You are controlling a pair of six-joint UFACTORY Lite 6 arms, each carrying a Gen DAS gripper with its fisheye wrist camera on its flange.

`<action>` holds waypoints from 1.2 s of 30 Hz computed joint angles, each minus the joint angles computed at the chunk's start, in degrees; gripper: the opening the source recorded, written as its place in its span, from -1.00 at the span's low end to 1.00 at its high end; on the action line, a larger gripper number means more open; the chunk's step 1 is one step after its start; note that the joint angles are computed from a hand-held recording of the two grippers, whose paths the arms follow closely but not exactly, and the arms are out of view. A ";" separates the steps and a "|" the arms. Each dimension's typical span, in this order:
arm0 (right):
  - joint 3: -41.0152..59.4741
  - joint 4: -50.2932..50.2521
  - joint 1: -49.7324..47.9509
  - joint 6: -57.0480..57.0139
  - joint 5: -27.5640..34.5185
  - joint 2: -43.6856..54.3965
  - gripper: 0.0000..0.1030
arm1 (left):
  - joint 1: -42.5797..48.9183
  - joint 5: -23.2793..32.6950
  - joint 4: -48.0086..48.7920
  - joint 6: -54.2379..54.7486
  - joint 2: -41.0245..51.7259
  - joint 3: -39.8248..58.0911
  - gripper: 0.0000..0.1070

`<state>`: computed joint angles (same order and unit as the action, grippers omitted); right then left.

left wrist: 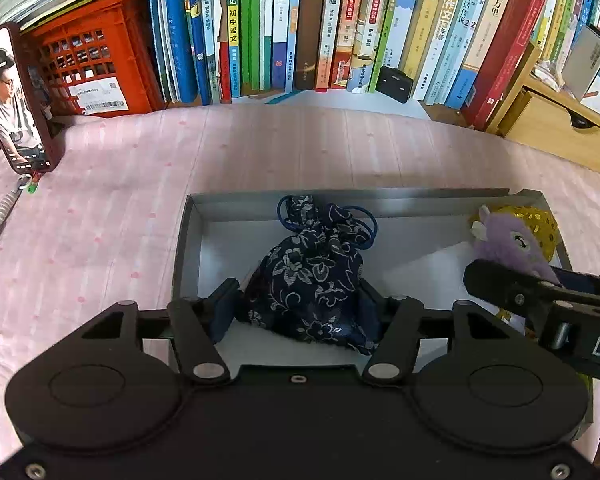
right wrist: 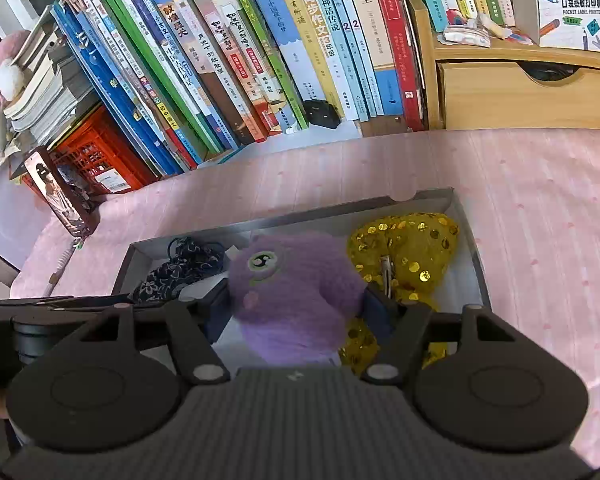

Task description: Organize soft objects

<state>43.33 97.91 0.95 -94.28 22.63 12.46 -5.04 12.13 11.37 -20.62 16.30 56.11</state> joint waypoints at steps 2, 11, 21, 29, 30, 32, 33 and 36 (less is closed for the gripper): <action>-0.03 -0.41 -0.17 0.46 0.22 0.05 0.55 | 0.29 0.09 -1.66 1.66 -0.16 0.04 0.15; -1.28 -1.04 -0.86 1.63 1.40 -1.45 0.74 | -0.09 0.77 -0.63 0.43 -2.90 -0.74 0.40; -5.33 -4.79 -2.46 5.17 2.16 -8.09 0.78 | -1.27 1.80 4.72 -3.85 -10.22 -5.30 0.48; -11.31 -6.07 -2.80 5.94 0.51 -17.89 0.78 | -2.77 2.84 2.93 -1.79 -20.45 -12.25 0.48; -12.52 -5.91 -2.78 5.63 -0.01 -19.94 0.78 | -2.94 3.09 2.45 -1.28 -22.29 -13.38 0.49; -14.88 -6.68 -2.86 5.85 -0.85 -24.34 0.78 | -3.12 3.45 0.89 0.56 -26.25 -15.69 0.49; -16.10 -7.76 -3.21 6.46 -0.84 -26.74 0.78 | -3.27 4.06 0.97 0.50 -28.16 -16.66 0.49; -19.81 -12.17 -4.95 9.49 -0.21 -34.62 0.78 | -3.80 5.16 1.29 0.54 -35.01 -20.57 0.50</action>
<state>23.51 85.74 -4.00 -84.79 22.43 -22.16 -8.85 17.29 12.66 -20.08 -18.71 35.54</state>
